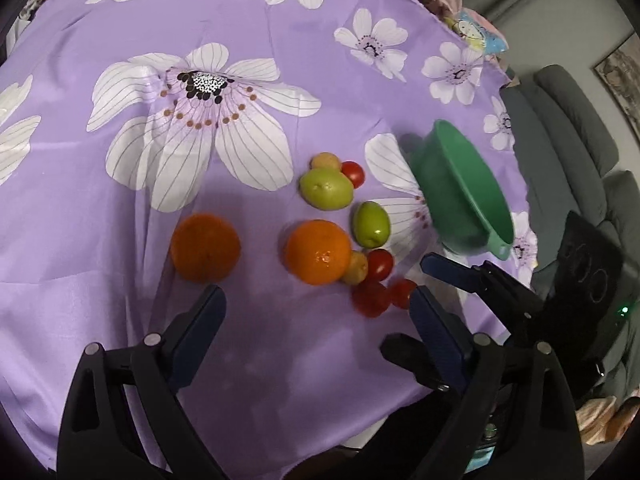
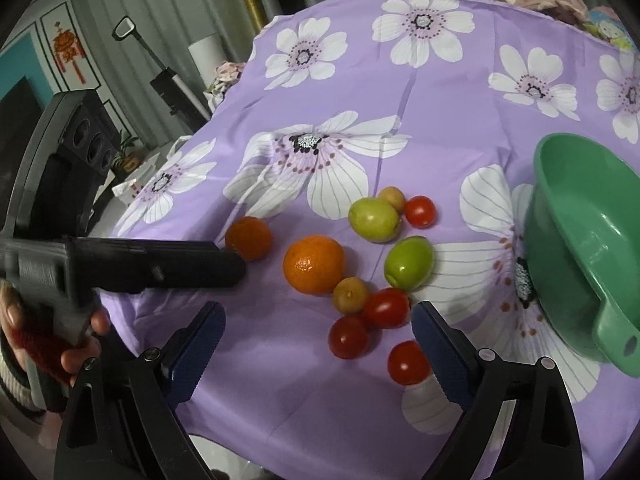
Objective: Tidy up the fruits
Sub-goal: 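Close the right gripper around the large orange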
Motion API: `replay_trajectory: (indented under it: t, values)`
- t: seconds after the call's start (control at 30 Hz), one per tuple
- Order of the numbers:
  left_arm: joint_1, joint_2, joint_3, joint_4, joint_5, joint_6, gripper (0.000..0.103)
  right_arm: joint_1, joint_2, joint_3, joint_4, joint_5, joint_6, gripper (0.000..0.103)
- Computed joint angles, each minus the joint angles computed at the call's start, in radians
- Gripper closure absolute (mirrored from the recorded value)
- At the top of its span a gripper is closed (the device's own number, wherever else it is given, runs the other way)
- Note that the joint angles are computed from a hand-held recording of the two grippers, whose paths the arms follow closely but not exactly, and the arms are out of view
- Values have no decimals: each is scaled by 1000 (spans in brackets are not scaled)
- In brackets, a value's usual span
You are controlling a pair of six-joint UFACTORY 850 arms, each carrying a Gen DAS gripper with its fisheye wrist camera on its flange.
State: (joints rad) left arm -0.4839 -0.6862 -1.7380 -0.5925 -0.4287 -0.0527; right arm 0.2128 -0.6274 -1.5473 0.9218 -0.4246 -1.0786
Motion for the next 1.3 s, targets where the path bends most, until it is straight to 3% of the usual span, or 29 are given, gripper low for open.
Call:
replay_trajectory:
  t: [0.07,0.37,0.43,0.9,1.03,1.1,1.3]
  values:
    - [4,-7,-2,-53,6,43,11,8,-14,-18,-53,-1,24,18]
    - [-2,-96,-133,35,-61,-44,25,15,-81,-106,-109,-36,14,19]
    - [-1,-114,-158,41,-75,-57,30,14,-103,-139,-132,-65,32,26]
    - [-3,-200,-285,156,-143,-125,37,28,-199,-276,-273,-170,84,28]
    - [1,-213,-301,130,-160,-94,53,30,-230,-320,-318,-196,140,46]
    - [1,-224,-318,134,-171,-94,56,26,-234,-326,-313,-199,148,52]
    - [-2,-232,-333,152,-182,-110,58,28,-227,-314,-309,-186,152,53]
